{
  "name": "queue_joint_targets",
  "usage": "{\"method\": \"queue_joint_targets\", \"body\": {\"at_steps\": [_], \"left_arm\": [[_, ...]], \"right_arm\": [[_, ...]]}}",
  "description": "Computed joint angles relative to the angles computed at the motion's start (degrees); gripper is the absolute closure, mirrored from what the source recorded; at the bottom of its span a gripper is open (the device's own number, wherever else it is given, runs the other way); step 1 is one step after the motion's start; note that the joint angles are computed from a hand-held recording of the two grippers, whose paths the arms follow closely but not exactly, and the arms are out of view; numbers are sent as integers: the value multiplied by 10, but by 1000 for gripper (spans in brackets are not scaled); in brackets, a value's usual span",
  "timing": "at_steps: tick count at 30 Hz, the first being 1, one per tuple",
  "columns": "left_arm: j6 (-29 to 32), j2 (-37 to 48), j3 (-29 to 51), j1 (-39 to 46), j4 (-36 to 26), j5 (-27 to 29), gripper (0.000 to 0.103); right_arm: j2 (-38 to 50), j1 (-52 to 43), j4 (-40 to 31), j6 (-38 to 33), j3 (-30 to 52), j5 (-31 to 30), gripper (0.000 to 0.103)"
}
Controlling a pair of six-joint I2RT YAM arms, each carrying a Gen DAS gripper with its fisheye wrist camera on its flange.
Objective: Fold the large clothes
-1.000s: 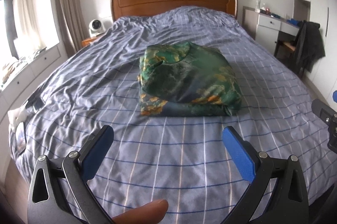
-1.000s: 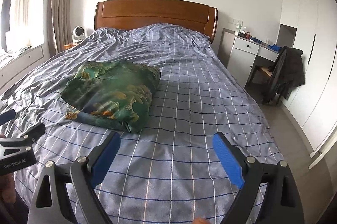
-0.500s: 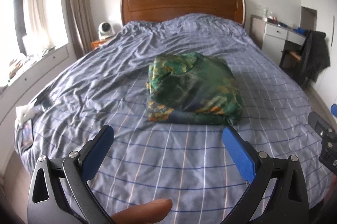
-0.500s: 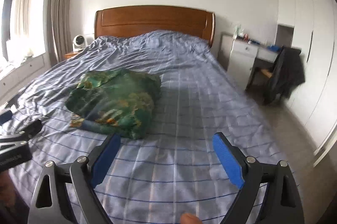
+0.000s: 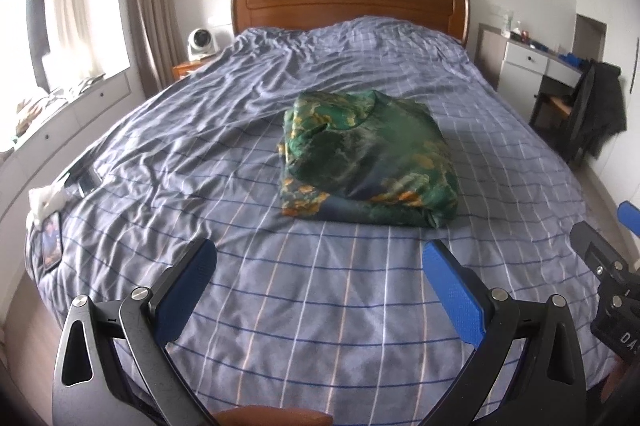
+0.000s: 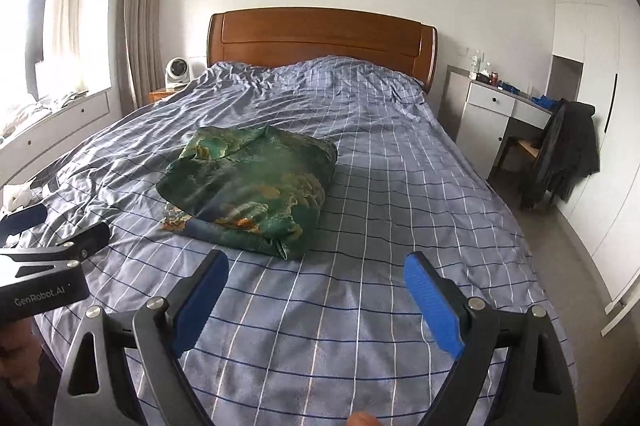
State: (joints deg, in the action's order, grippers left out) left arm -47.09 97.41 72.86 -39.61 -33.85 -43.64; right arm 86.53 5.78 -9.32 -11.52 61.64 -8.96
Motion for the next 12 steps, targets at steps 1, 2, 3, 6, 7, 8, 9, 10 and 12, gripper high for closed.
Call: {"method": "queue_joint_targets", "body": {"at_steps": [1, 2, 3, 6, 7, 8, 9, 10, 12], "left_arm": [[1, 0, -1, 0, 1, 0, 1], [0, 1, 0, 0, 0, 0, 1], [0, 1, 0, 0, 2, 1, 1], [2, -1, -3, 0, 7, 3, 1], [3, -2, -5, -1, 12, 5, 0], [5, -3, -7, -1, 15, 6, 0], [5, -3, -7, -3, 17, 3, 0], [5, -2, -7, -6, 19, -2, 1], [7, 0, -6, -11, 19, -14, 0]], "right_arm": [[0, 0, -1, 0, 1, -1, 11], [0, -1, -2, 0, 2, 0, 11], [2, -1, -3, 1, 3, 2, 12], [6, -1, -4, 3, 4, 5, 12], [7, -1, -4, 3, 3, 6, 12], [8, -2, -4, 3, 2, 6, 12], [7, -1, -3, 4, 0, 6, 12], [8, -2, -4, 4, -1, 5, 11], [7, -2, -4, 4, -5, 4, 11]]}}
